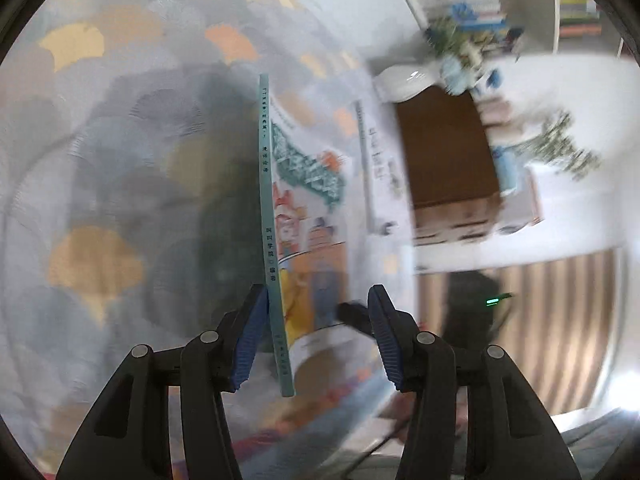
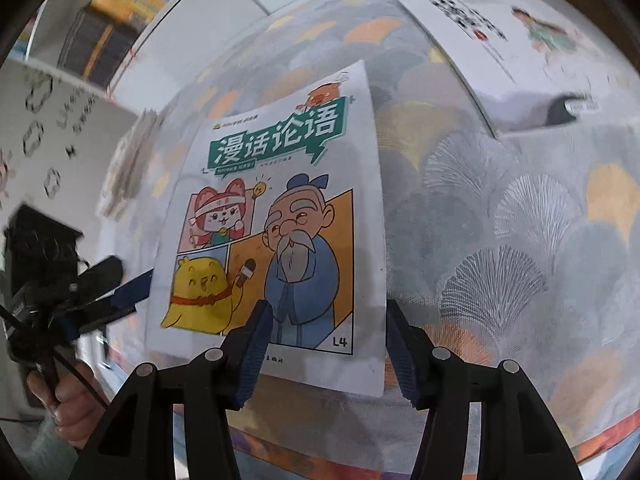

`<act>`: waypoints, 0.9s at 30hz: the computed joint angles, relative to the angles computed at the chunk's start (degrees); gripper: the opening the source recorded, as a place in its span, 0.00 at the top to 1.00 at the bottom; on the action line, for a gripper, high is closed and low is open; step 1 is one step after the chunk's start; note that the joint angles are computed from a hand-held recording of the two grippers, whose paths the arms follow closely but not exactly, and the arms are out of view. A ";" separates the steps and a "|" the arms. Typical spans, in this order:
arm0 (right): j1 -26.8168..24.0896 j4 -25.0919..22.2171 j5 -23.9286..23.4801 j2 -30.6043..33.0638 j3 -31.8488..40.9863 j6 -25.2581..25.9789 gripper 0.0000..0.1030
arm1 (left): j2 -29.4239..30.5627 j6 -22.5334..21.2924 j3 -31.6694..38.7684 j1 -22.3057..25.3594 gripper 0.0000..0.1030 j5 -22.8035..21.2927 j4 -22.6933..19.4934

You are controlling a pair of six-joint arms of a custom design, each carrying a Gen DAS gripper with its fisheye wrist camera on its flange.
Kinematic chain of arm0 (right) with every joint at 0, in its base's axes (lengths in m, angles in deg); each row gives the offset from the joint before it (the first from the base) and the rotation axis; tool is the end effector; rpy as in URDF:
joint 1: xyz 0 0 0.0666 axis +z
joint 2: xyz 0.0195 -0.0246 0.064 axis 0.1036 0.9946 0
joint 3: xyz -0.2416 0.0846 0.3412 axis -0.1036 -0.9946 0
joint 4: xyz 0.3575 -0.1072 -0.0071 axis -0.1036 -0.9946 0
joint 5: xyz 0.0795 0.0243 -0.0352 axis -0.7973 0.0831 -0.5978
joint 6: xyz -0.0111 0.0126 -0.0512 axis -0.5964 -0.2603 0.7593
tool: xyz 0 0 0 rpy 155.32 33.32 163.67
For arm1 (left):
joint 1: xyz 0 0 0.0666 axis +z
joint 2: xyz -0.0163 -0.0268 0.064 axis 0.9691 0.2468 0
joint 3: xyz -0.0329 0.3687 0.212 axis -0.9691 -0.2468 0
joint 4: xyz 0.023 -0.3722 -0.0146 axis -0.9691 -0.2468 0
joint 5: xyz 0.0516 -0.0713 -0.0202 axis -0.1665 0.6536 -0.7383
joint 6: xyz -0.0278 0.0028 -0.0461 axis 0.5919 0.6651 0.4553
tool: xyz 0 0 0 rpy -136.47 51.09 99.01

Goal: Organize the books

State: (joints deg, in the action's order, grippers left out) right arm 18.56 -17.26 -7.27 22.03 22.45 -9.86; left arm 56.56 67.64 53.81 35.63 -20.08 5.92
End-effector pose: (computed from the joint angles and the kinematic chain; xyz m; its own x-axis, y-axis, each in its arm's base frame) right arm 0.3106 0.0849 0.4362 -0.9790 0.0810 -0.1872 -0.0241 0.8656 0.5002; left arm 0.3292 -0.2990 0.4532 -0.9725 -0.2124 -0.0955 -0.0433 0.5678 -0.8221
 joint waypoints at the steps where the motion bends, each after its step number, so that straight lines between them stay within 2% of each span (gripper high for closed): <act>1: -0.94 0.06 -1.39 -0.07 -0.24 0.17 0.46 | 0.43 -0.21 0.40 -0.19 0.57 -0.47 -0.86; 4: -2.53 0.65 -3.97 -0.34 -0.91 -0.97 0.46 | 3.23 -4.97 3.90 -1.67 0.71 -4.97 -9.97; 5: -2.83 1.12 -4.63 -0.51 -1.26 -1.88 0.46 | 3.77 -5.27 4.10 -1.92 0.84 -4.79 -10.71; 6: -3.65 0.99 -5.31 -0.78 -1.48 -1.86 0.46 | 4.24 -5.00 4.05 -2.25 0.91 -4.58 -10.88; 9: -4.56 0.99 -6.30 -1.15 -1.74 -2.53 0.46 | 5.65 -4.58 4.46 -3.44 0.91 -4.78 -10.80; 11: -5.62 0.31 -7.77 -0.99 -1.61 -2.62 0.46 | 5.57 -1.84 4.02 -3.52 0.91 -3.97 -7.36; 13: -8.23 -1.18 -11.82 -0.40 -1.61 -3.02 0.46 | 5.12 2.56 2.81 -2.85 0.91 -2.44 -1.88; 17: -14.99 -1.67 -23.19 -0.40 -4.42 -6.14 0.42 | 4.52 9.82 0.76 -0.94 0.91 2.27 8.10; 21: -19.67 3.72 -32.75 -1.53 -9.04 -13.32 0.39 | 4.63 17.43 -1.68 0.04 0.90 5.25 16.97; 26: -19.11 12.15 -36.93 -2.12 -11.94 -21.18 0.39 | 5.44 23.52 -2.88 -0.21 0.90 6.24 23.05; 27: -18.63 15.61 -37.16 -2.62 -12.55 -24.32 0.39 | 5.47 24.78 -3.41 -0.15 0.90 6.61 24.39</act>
State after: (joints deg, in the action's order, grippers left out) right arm -0.07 -1.65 -44.43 19.41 9.90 -34.18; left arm 62.02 92.42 50.40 35.48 -13.47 30.32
